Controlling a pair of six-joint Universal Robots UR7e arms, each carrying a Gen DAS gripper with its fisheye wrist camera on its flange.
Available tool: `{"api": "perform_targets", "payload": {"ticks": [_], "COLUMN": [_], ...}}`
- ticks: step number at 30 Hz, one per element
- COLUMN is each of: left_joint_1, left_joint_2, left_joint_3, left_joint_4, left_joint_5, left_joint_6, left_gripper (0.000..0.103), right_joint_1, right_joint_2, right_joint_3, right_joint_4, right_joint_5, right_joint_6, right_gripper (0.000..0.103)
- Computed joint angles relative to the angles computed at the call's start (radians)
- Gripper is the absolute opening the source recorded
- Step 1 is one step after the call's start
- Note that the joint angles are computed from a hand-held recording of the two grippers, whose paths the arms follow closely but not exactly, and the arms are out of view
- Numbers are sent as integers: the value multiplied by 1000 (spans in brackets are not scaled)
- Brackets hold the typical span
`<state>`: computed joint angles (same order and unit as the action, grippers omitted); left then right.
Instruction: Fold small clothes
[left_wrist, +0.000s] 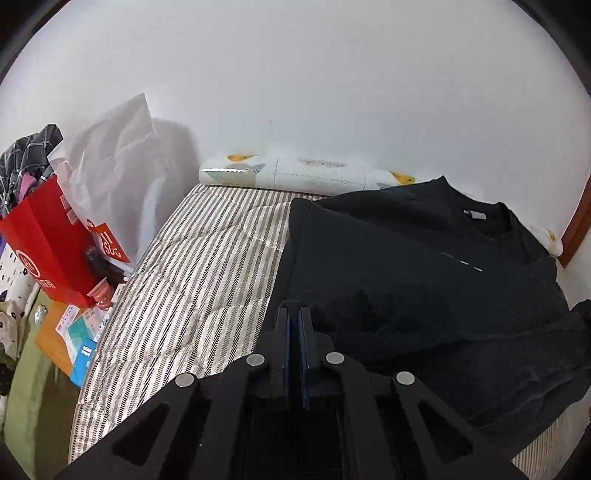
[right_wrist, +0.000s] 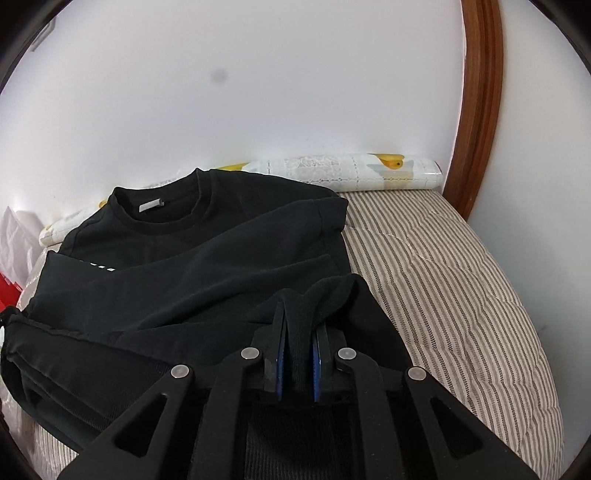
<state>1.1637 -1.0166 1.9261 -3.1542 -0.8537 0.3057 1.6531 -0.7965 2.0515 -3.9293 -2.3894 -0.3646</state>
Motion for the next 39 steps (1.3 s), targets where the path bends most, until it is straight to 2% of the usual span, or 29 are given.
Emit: {"api": "perform_targets", "payload": {"ticks": [8,9,10,12,13,14,15,18,20,21,22,27,31,35,37,39], "left_joint_1": [-3,-2,0,4,5,4,1,-4,5,11,17,61,99,139,147,147], "left_joint_2": [3,-2,-13,-44,-64,-79,-95,-150,-200,-224,-249,-335,-329,-297,-275,-252], "left_joint_3": [-1,0,1,4,11,22,39,87,125,143,165,257,261,217,201,189], "left_joint_4": [0,7,25,80,101,104,103,118,145,160,168,204,246,276,261,245], "left_joint_5": [8,-2,-18,-51,-72,-84,-89,-96,-135,-154,-171,-245,-291,-397,-433,-438], "left_joint_6": [6,4,-5,-39,-56,-61,-61,-55,-66,-71,-75,-112,-164,-238,-256,-271], "left_gripper": [6,8,12,46,53,56,56,57,61,64,65,70,70,70,70,70], "right_joint_1": [4,5,9,19,27,32,39,56,61,60,55,12,-42,-78,-92,-102], "right_joint_2": [2,-4,-9,-21,-29,-34,-42,-71,-87,-99,-106,-104,-109,-145,-157,-154], "right_joint_3": [-3,5,13,32,51,62,78,145,189,218,256,363,411,415,404,385], "right_joint_4": [4,4,-5,-32,-69,-87,-106,-129,-130,-124,-138,-157,-169,-171,-153,-139], "right_joint_5": [-9,-2,-3,-9,-11,-14,-23,-55,-57,-47,-30,36,120,211,245,255], "right_joint_6": [-1,-2,-4,-13,-27,-33,-39,-30,0,24,46,145,243,333,362,372], "right_gripper": [11,16,21,30,37,41,45,47,54,62,65,69,69,70,70,70]}}
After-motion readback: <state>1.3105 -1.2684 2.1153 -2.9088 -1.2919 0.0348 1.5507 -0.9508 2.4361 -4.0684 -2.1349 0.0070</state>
